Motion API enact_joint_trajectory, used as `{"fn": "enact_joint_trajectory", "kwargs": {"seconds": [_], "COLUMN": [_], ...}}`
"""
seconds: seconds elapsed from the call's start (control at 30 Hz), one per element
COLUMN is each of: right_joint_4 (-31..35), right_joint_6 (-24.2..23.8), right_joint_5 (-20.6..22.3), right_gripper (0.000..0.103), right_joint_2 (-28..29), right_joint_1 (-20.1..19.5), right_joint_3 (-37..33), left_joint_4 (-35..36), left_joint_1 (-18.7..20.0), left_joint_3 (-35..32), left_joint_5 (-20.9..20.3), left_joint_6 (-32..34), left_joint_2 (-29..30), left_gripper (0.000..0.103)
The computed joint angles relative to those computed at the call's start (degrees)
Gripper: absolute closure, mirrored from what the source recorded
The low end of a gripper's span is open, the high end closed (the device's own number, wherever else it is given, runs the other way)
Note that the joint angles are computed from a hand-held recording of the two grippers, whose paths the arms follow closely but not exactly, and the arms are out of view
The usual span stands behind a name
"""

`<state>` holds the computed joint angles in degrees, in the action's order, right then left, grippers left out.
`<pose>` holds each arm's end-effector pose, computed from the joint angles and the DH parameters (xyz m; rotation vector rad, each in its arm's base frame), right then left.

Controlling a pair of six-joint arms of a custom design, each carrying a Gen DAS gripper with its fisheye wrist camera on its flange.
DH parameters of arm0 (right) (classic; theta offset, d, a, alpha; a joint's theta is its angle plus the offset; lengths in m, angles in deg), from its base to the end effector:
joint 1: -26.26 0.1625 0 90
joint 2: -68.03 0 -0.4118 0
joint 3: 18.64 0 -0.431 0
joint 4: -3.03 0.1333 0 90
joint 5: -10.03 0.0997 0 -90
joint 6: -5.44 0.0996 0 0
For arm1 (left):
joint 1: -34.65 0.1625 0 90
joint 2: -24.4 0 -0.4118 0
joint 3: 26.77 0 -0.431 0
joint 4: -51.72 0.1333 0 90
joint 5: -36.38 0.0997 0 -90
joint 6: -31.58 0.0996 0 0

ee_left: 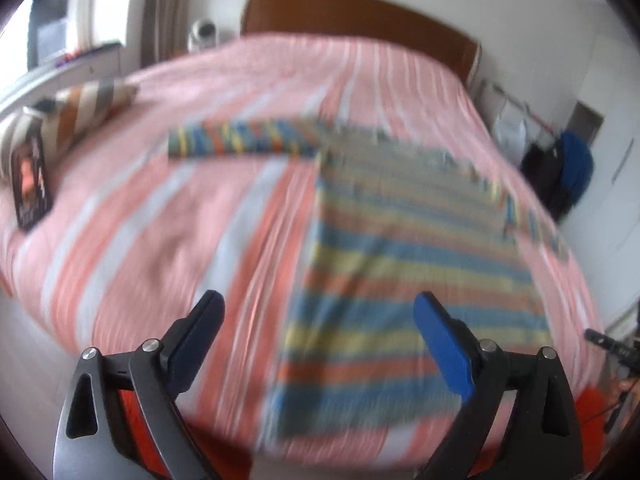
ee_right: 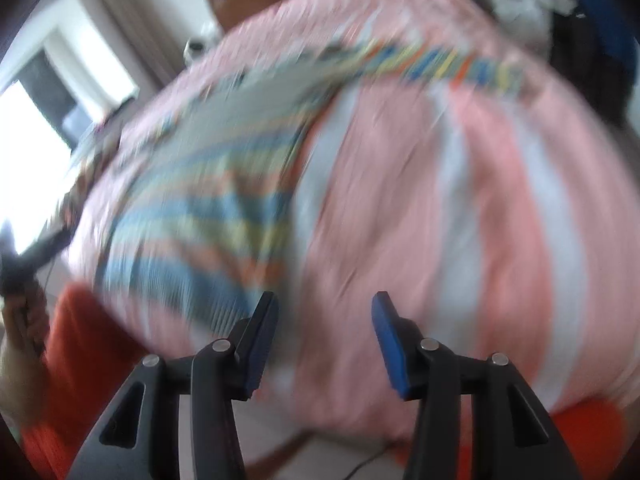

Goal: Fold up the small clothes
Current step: 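Open both grippers and release the hem, then grasp the sleeve cuff with the right gripper and fold it across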

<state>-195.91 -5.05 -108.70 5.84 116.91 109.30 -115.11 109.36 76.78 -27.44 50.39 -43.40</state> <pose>0.0911 -0.5006 0.1383 -0.0093 -2.4518 0.9084 0.0024 -0.6634 0.2901 0.5288 2.4729 -0.9255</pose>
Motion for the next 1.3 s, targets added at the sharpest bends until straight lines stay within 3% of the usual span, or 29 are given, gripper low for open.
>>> {"fn": "enact_joint_trajectory", "kwargs": {"seconds": [0.1,0.3,0.37,0.43,0.53,0.6,0.63,0.67,0.7,0.83,0.93,1.1,1.3], "right_joint_4": [-3.13,5.66,8.28,10.64,14.40,16.50,17.32,18.52,20.45,19.20,20.11,29.69,40.51], "right_joint_6": [-0.55,12.68,16.17,18.25,19.74,20.55,20.55,20.31,20.08,15.03,8.12,4.18,1.52], "right_joint_5": [3.11,14.35,17.11,18.49,20.30,20.24,19.77,18.77,17.25,9.55,5.34,7.43,7.81], "right_gripper": [0.054,0.054,0.054,0.055,0.055,0.056,0.066,0.095,0.100,0.100,0.100,0.100,0.098], "right_joint_2": [-3.33,-7.39,-6.34,-4.88,-1.45,0.00,0.76,1.06,1.36,3.14,6.39,16.51,32.84], "right_joint_1": [-3.30,-14.69,-17.37,-18.91,-20.02,-20.05,-19.75,-19.31,-18.82,-14.00,-7.10,1.28,5.76], "right_joint_3": [-2.97,-12.26,-15.75,-18.87,-24.11,-26.05,-26.97,-27.59,-28.49,-31.75,-37.41,-52.44,-72.08], "left_joint_4": [-6.73,-18.91,-16.66,-15.04,-17.63,-14.38,-13.40,-12.35,-12.08,-14.34,-14.45,-13.91,-8.62], "left_joint_1": [0.17,2.08,2.42,2.61,2.69,2.99,3.07,3.12,3.06,2.43,2.34,2.35,3.48], "left_joint_3": [-3.13,-2.87,-2.80,-3.35,-4.09,-5.33,-5.51,-5.89,-6.02,-5.05,-4.93,-5.22,-7.22], "left_joint_5": [0.48,4.52,7.18,7.11,7.90,8.23,8.28,8.35,8.45,8.53,7.48,6.24,6.19], "left_joint_6": [0.78,5.49,5.62,5.24,5.68,3.95,3.52,3.38,3.69,7.10,7.90,8.91,4.68], "left_joint_2": [5.13,10.90,11.01,10.71,11.72,12.40,12.60,12.97,13.20,13.53,13.50,13.49,13.29], "left_gripper": [0.007,0.007,0.007,0.007,0.007,0.007,0.007,0.007,0.007,0.007,0.007,0.007,0.007]}}
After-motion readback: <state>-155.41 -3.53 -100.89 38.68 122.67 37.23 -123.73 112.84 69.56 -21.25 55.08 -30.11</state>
